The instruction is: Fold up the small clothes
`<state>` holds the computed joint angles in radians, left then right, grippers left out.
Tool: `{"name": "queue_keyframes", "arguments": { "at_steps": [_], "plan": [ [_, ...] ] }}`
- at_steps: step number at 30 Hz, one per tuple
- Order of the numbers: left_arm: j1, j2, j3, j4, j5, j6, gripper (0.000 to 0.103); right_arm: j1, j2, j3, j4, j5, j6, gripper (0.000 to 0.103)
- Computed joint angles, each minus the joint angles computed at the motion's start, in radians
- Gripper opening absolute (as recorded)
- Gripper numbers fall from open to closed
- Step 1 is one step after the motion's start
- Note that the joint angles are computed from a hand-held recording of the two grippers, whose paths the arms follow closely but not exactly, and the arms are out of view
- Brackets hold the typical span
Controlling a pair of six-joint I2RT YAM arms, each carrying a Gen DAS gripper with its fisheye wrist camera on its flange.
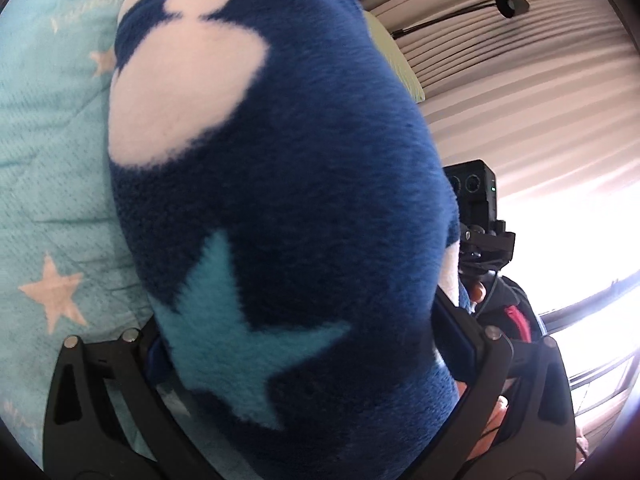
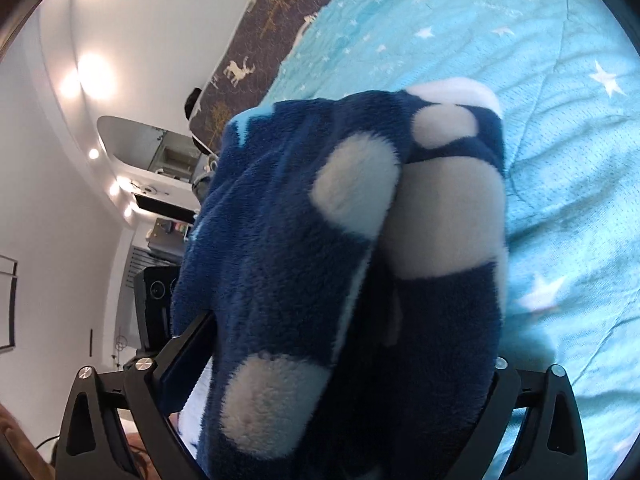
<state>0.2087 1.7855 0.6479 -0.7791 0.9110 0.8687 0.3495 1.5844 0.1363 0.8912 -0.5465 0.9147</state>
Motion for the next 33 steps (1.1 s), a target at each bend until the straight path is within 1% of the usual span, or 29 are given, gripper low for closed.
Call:
{"name": "queue_keyframes", "arguments": {
  "at_steps": [1, 3, 4, 7, 8, 9, 11, 12, 14, 16, 19, 23, 26, 28, 30, 33],
  "plan": [
    [0.001, -0.038, -0.01, -0.008, 0.003, -0.002, 0.102, 0.02, -0.075, -0.007, -0.053, 0.038, 0.0, 0.097],
    [-0.002, -0.121, -0.021, -0.038, 0.011, -0.003, 0.101, 0.046, -0.198, -0.008, -0.144, 0.077, 0.002, 0.093],
    [-0.005, -0.169, -0.022, -0.058, 0.015, -0.003, 0.101, 0.057, -0.302, -0.006, -0.219, 0.097, -0.006, 0.09],
    [-0.037, -0.314, 0.006, -0.127, 0.037, -0.023, 0.1, 0.068, -0.554, 0.053, -0.476, 0.152, -0.063, 0.089],
    [-0.053, -0.362, 0.025, -0.139, 0.047, -0.049, 0.1, 0.063, -0.596, 0.077, -0.532, 0.16, -0.081, 0.089],
    [-0.082, -0.423, 0.055, -0.136, 0.057, -0.102, 0.1, 0.048, -0.634, 0.111, -0.591, 0.162, -0.103, 0.089],
    [-0.151, -0.491, 0.126, -0.088, 0.062, -0.228, 0.1, -0.009, -0.671, 0.197, -0.694, 0.137, -0.157, 0.089],
    [-0.173, -0.497, 0.154, -0.069, 0.062, -0.265, 0.1, -0.044, -0.671, 0.239, -0.724, 0.114, -0.18, 0.089],
    [-0.232, -0.48, 0.259, -0.014, 0.054, -0.376, 0.1, -0.134, -0.635, 0.331, -0.75, 0.041, -0.214, 0.089],
    [-0.275, -0.442, 0.352, 0.02, 0.043, -0.446, 0.1, -0.219, -0.566, 0.427, -0.754, -0.034, -0.227, 0.089],
    [-0.322, -0.325, 0.521, 0.065, 0.041, -0.525, 0.1, -0.302, -0.452, 0.567, -0.77, -0.09, -0.255, 0.089],
    [-0.39, -0.162, 0.706, 0.179, 0.001, -0.648, 0.1, -0.372, -0.296, 0.731, -0.785, -0.114, -0.291, 0.089],
    [-0.423, -0.053, 0.793, 0.255, -0.007, -0.699, 0.1, -0.427, -0.197, 0.804, -0.774, -0.145, -0.317, 0.089],
    [-0.442, 0.042, 0.815, 0.353, 0.002, -0.736, 0.1, -0.448, -0.113, 0.855, -0.75, -0.136, -0.327, 0.089],
    [-0.454, 0.136, 0.877, 0.397, 0.019, -0.77, 0.1, -0.473, -0.045, 0.887, -0.729, -0.135, -0.341, 0.089],
    [-0.455, 0.316, 0.999, 0.457, 0.048, -0.811, 0.1, -0.494, 0.093, 0.973, -0.714, -0.123, -0.335, 0.089]
  ]
}}
